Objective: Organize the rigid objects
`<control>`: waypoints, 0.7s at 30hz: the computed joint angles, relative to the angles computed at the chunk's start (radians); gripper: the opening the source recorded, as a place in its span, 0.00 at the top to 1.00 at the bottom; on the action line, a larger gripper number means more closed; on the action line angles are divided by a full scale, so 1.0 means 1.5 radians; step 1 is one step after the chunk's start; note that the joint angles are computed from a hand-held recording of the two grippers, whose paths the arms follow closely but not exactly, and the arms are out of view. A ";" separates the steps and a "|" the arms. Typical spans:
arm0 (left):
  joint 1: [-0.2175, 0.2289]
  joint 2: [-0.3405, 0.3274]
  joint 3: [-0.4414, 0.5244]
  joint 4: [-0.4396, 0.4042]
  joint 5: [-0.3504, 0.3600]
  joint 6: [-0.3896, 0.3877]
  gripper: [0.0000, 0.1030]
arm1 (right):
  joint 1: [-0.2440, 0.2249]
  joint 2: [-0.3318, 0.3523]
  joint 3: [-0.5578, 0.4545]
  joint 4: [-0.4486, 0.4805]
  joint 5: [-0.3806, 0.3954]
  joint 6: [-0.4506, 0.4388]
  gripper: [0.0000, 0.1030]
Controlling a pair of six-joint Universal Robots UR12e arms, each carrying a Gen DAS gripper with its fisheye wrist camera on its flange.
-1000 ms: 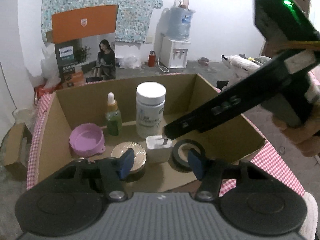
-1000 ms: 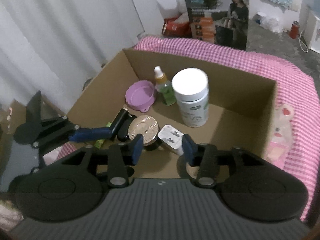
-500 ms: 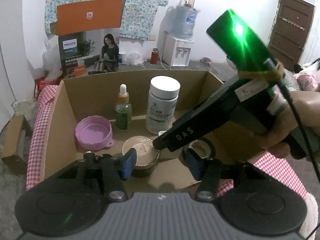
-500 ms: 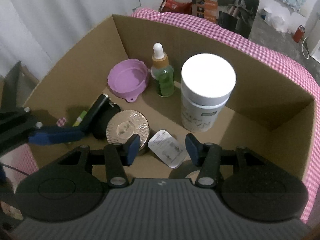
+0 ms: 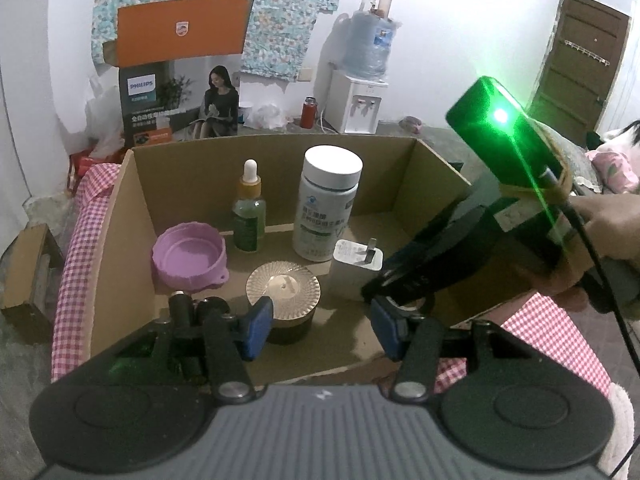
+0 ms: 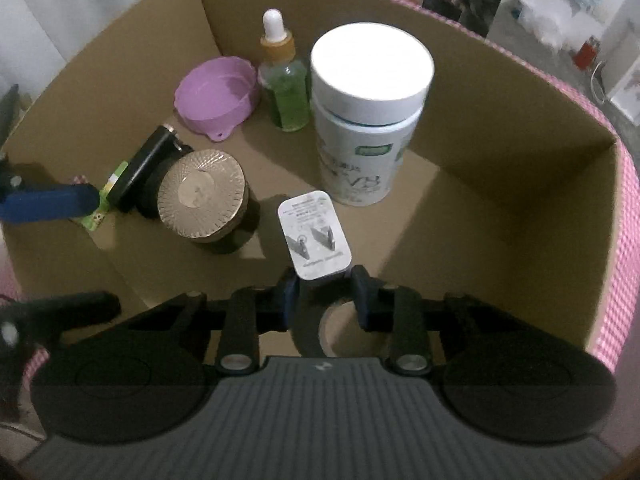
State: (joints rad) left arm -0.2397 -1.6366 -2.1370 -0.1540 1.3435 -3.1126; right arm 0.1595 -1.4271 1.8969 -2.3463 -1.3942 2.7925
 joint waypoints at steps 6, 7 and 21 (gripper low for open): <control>-0.002 0.000 -0.001 0.004 0.005 -0.002 0.47 | -0.001 -0.010 -0.002 0.028 -0.028 0.007 0.75; -0.002 0.001 -0.002 0.006 0.005 -0.004 0.47 | -0.001 -0.011 -0.003 0.030 -0.031 0.007 0.75; -0.001 0.007 -0.008 0.016 -0.005 -0.008 0.44 | 0.009 0.011 -0.044 0.091 -0.059 -0.047 0.68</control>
